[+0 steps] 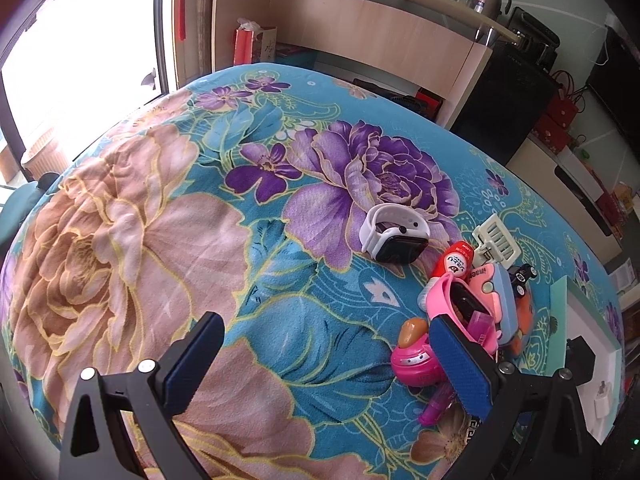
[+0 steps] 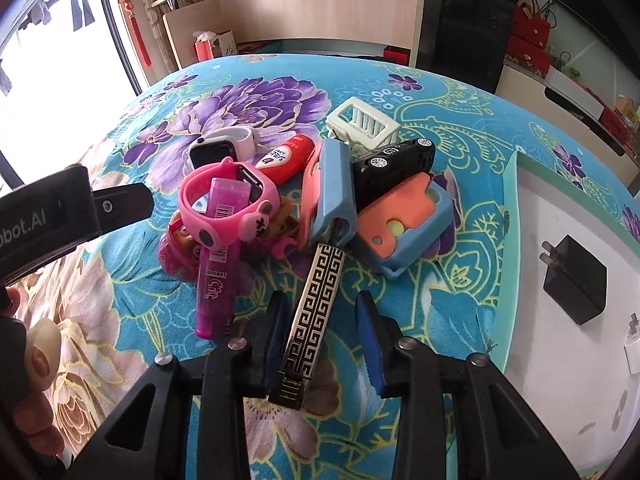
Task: Organize rigid objects
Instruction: 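Grasp the gold patterned bar with the right tool, then grasp the pink watch band with the left tool while the right tool holds the gold bar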
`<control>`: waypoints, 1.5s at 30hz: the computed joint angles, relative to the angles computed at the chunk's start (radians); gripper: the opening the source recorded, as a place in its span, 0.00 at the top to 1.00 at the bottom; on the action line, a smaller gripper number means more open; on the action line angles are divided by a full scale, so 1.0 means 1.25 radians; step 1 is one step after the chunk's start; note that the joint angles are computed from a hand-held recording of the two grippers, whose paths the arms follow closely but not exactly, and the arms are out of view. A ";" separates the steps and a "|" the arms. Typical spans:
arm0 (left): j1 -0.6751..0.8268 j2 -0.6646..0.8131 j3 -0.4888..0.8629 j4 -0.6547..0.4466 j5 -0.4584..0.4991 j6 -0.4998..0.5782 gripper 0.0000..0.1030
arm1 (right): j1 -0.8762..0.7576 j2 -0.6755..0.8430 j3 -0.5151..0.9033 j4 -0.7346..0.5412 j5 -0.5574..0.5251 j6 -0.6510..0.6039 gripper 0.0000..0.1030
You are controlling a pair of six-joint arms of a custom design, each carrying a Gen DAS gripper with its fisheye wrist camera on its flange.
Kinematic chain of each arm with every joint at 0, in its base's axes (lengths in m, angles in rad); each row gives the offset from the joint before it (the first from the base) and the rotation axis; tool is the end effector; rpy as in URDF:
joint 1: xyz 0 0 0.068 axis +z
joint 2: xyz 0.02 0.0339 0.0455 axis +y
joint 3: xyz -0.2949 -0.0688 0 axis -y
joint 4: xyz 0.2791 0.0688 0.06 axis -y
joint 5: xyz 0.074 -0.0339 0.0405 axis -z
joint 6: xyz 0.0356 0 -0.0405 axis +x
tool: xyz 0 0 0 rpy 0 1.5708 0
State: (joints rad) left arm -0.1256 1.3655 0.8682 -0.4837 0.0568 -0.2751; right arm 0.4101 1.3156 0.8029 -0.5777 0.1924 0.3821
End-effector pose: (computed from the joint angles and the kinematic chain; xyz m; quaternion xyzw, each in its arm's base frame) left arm 0.2922 -0.0389 0.2308 -0.0632 0.9544 -0.0844 0.2793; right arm 0.2490 0.1008 0.2176 0.0093 0.9670 0.0053 0.2545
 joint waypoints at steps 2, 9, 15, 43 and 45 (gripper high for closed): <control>-0.011 -0.007 -0.002 0.009 0.001 0.007 0.00 | -0.004 -0.003 -0.001 -0.003 -0.002 -0.001 0.74; -0.061 -0.020 -0.007 0.035 -0.009 0.029 0.00 | -0.023 -0.017 -0.009 -0.003 -0.020 -0.001 0.83; -0.101 -0.004 -0.004 0.048 -0.023 0.033 0.00 | -0.042 -0.032 -0.016 -0.010 -0.025 -0.003 0.85; -0.192 0.078 0.025 0.084 -0.084 0.066 0.21 | -0.067 -0.053 -0.022 -0.025 -0.039 -0.008 0.85; -0.194 0.077 0.024 0.083 -0.086 0.067 0.22 | -0.067 -0.053 -0.022 -0.024 -0.039 -0.007 0.85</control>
State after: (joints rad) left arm -0.3683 1.4620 0.8979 -0.3797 -0.0508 -0.1910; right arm 0.3266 1.2491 0.7750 -0.6080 0.1440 0.3731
